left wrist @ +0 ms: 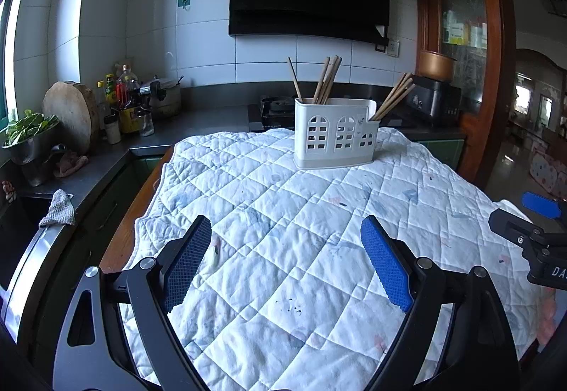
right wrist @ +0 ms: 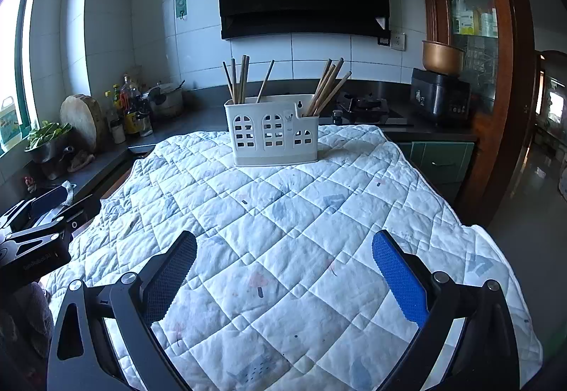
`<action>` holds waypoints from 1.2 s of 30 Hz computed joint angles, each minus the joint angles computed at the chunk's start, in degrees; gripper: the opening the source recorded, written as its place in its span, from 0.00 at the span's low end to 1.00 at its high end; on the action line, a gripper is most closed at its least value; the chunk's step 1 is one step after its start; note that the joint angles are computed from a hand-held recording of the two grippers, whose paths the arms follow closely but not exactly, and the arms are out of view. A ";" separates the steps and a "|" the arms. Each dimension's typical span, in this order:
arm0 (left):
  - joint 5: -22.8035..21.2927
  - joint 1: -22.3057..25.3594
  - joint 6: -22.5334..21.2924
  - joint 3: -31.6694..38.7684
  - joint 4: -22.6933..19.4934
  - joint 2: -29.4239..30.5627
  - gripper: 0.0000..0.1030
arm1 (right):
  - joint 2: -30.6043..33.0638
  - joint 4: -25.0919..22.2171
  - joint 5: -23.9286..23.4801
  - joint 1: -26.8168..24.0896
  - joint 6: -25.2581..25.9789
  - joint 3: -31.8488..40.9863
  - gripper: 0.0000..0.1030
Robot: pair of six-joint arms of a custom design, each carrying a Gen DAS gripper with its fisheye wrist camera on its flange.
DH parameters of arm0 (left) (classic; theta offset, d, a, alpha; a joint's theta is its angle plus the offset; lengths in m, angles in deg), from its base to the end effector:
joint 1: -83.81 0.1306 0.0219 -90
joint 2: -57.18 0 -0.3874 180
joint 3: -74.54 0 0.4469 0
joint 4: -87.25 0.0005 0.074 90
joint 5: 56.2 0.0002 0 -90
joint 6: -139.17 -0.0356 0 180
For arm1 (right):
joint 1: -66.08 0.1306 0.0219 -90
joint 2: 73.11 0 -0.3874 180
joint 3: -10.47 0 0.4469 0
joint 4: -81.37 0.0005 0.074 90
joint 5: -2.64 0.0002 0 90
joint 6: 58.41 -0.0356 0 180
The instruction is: Organize utensils
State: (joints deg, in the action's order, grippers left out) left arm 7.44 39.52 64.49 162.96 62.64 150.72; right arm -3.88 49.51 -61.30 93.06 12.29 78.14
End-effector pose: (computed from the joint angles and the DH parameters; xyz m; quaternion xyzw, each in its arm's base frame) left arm 0.4279 -0.3960 0.4247 0.0998 0.8439 -0.0719 0.5222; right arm 0.3813 0.1760 0.4221 0.0492 0.8631 -0.0011 0.5026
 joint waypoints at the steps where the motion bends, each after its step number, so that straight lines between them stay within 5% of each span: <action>1: 0.09 0.03 0.05 0.15 -0.19 0.13 0.83 | 0.01 0.10 -0.20 -0.05 0.04 -0.02 0.93; 36: 2.40 0.22 0.26 0.30 -1.29 0.65 0.84 | 0.64 0.30 -2.26 -0.07 1.03 -0.38 0.93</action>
State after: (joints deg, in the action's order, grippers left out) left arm 9.84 39.74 64.75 163.26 61.35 151.37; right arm -3.24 49.81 -63.56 92.99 13.32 77.75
